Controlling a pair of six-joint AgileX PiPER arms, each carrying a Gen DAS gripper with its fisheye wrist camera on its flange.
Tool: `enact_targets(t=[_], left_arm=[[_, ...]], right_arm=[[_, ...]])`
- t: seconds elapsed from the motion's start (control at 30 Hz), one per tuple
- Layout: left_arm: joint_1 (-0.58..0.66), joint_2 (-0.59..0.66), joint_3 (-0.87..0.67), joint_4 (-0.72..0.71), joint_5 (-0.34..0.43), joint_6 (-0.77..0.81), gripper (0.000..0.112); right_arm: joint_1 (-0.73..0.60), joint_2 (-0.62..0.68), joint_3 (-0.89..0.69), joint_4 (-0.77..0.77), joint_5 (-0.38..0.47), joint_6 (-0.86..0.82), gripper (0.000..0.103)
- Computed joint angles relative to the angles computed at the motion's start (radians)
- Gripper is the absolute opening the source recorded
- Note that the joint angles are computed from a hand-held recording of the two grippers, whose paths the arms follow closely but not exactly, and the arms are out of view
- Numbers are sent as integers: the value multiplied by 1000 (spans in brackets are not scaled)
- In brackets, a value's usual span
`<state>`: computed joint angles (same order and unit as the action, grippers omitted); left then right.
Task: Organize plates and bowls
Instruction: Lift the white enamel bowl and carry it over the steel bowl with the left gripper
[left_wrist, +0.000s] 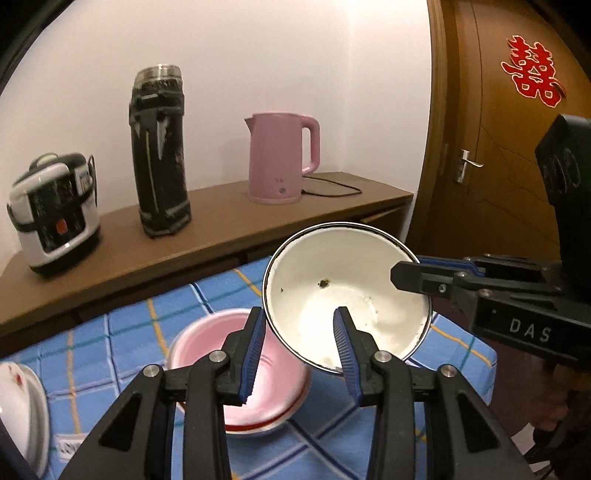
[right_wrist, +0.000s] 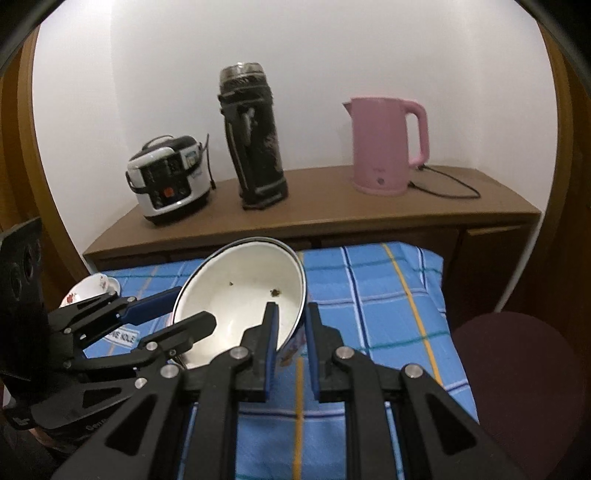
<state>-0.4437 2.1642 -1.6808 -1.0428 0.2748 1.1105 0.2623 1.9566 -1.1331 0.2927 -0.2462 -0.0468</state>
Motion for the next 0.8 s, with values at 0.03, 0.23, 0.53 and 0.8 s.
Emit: enact_targets(t=[0.03, 0.23, 0.53, 0.8], left_arm=[[9, 5, -11, 14, 5, -4, 41], [67, 42, -46, -98, 44, 113, 41], [149, 134, -176, -109, 189, 26, 41], [171, 149, -185, -120, 207, 15, 41]], right_arm=[[8, 7, -20, 42, 10, -42, 15], [39, 67, -127, 254, 65, -249, 15], [51, 146, -253, 518, 151, -504, 16], [66, 190, -314, 959, 177, -922, 16]])
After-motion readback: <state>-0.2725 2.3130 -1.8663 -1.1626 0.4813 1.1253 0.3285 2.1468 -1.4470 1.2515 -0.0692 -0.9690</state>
